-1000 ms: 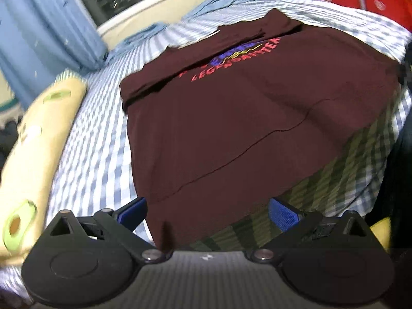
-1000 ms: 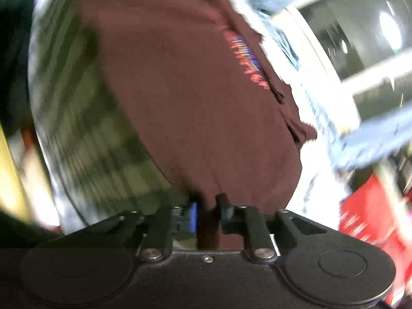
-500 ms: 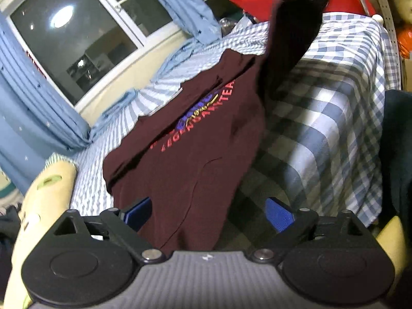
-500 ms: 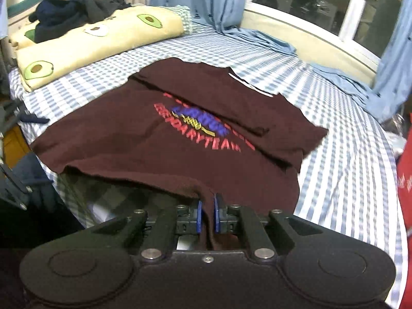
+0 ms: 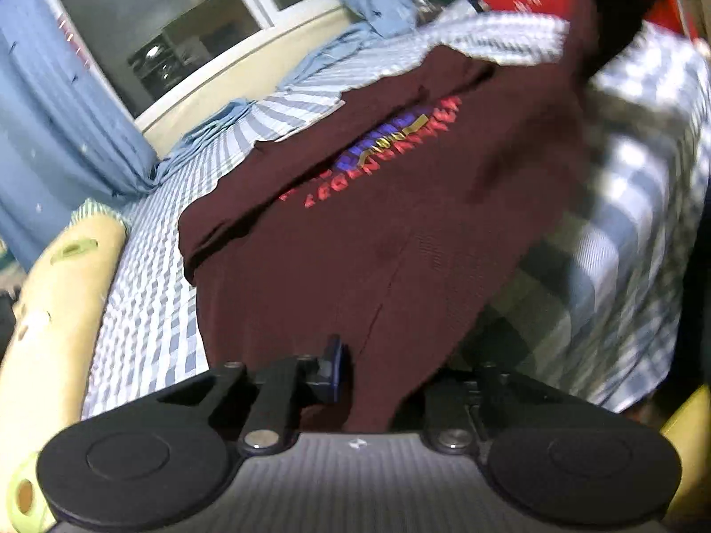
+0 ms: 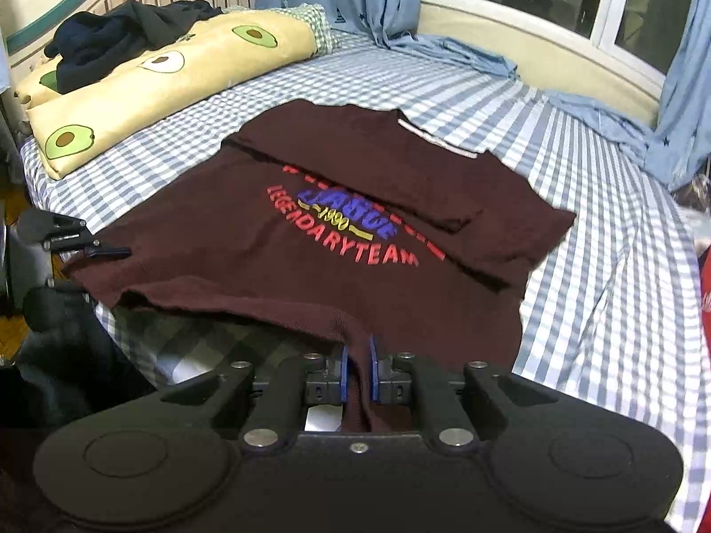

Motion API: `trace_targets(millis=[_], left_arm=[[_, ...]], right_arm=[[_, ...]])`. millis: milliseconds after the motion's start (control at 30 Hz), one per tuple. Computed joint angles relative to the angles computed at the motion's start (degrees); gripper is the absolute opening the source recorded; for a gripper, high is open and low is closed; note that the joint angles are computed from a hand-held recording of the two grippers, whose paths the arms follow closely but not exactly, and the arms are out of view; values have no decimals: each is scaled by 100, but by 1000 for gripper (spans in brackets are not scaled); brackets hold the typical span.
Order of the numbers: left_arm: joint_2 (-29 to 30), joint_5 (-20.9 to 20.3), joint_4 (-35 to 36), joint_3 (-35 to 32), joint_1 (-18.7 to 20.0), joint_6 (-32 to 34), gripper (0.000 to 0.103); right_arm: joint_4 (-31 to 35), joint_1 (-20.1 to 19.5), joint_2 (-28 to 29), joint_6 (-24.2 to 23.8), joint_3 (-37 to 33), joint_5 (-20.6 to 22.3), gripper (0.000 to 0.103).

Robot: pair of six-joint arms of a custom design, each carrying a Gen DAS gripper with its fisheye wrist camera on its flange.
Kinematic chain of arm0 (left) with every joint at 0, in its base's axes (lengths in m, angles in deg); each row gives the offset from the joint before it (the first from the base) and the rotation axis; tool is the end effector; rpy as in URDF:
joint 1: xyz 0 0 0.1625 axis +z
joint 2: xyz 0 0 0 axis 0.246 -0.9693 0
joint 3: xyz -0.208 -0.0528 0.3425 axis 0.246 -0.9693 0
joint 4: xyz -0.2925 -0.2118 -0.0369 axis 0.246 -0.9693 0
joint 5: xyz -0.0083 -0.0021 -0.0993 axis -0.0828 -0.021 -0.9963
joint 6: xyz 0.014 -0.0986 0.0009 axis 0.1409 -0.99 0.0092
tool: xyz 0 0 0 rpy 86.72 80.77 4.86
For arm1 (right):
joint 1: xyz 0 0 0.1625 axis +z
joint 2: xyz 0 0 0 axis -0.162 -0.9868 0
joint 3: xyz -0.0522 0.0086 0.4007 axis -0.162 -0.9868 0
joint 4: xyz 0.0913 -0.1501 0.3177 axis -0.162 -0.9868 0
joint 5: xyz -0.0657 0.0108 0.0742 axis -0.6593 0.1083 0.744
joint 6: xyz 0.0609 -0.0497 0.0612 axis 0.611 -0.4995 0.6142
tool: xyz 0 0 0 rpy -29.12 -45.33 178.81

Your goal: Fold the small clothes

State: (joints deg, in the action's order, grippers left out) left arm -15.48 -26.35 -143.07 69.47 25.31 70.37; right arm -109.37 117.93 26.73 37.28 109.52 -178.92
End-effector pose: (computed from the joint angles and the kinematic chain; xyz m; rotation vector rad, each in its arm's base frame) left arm -0.1522 -0.4199 0.2294 0.7153 1.8570 -0.7127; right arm 0.3002 -0.5913 0.2962 1.3489 -2.2935 0.3576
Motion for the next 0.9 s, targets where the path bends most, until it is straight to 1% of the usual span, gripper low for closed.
trace_targets(millis=[67,133,200,233,267,300,367,433,467,533,600,667,800,867,900], left_arm=[[-89,42,-96,-47,-60,62,12],[-131,90,-209,-111,-123,188,12],[-115,36,-469,-247,-146,391,12],[-98,-1,-606,-334,-150,492,12],[-15,-24,-916,-441,-135,725,12],[100,-55,-1347,-551,-115,1057,12],[273,-191,-2027,-812,-35,1677,12],[424,-371,-2323,-1194,76,2082,12],[506,-475,-2428,-1365,123,2233,12],[669,-662,-2623,-1656,221,2500,12],[855,-749,-2832,-1907,297,2742,12],[980,-805,-2885,-2105,367,2853,12],[1052,-951,-2860,-2305,447,2904,12],[1052,-954,-2875,-2335,458,2937,12],[1029,-971,-2868,-2327,464,2915,12]], right_arm=[[-159,-72,-103,23,291,-56,11],[-263,-183,-229,52,590,-12,14],[-569,-294,-372,-7,1012,-11,23],[-791,-340,-434,-77,1227,-2,36],[-1048,-381,-503,-119,1467,-13,54],[-1250,-408,-552,-132,1658,-41,59],[-1789,-432,-709,-241,2132,-8,61],[-2363,-401,-824,-431,2553,-26,62],[-2750,-371,-889,-574,2825,-26,63],[-3291,-328,-956,-771,3201,2,64],[-3868,-260,-942,-1014,3557,-54,64],[-4719,-191,-746,-1383,3845,-242,64],[-5997,-202,-279,-1711,4076,-479,62],[-6817,-238,40,-2052,4087,-616,54],[-7086,-252,176,-2147,4034,-709,51]])
